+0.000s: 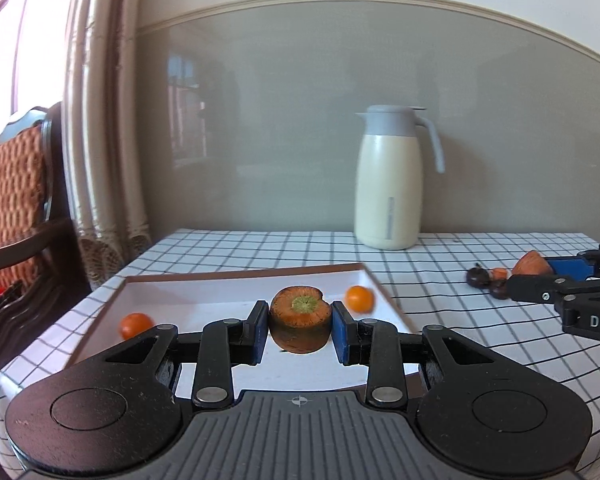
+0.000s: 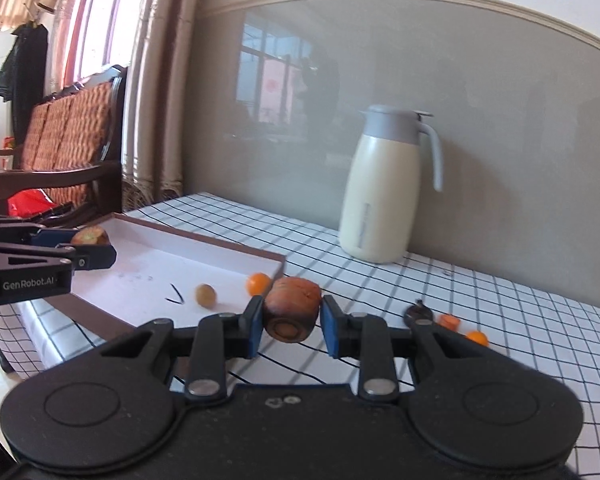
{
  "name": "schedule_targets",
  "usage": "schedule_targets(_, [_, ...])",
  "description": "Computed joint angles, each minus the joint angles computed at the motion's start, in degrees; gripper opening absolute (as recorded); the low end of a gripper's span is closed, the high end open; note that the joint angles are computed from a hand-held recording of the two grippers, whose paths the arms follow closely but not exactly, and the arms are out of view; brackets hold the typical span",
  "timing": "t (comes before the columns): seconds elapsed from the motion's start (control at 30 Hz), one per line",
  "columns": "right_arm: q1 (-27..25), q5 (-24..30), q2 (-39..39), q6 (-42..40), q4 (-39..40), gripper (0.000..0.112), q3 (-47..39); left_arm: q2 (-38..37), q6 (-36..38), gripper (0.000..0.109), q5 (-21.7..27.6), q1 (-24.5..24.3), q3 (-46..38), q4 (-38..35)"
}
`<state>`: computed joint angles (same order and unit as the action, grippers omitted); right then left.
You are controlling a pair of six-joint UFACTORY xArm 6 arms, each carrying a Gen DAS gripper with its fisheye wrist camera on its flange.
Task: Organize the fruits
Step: 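Carry the carrot piece in the left tool while the right tool carries its carrot piece over the box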
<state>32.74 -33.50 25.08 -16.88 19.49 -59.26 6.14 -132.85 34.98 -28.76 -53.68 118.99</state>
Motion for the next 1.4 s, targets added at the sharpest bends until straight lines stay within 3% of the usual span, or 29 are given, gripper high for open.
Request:
schedule_targets(0.7, [3.1, 2.2, 6.5, 4.1, -7.4, 0.021, -9.4, -7.2, -3.7, 0.033, 3.1, 6.1, 10.1, -0.1])
schedule_targets(1.4, [5.5, 6.1, 13.1, -2.4, -1.3, 0.021, -21.1, -4.0, -5.4, 0.033, 0.9, 11.4, 6.4, 3.4])
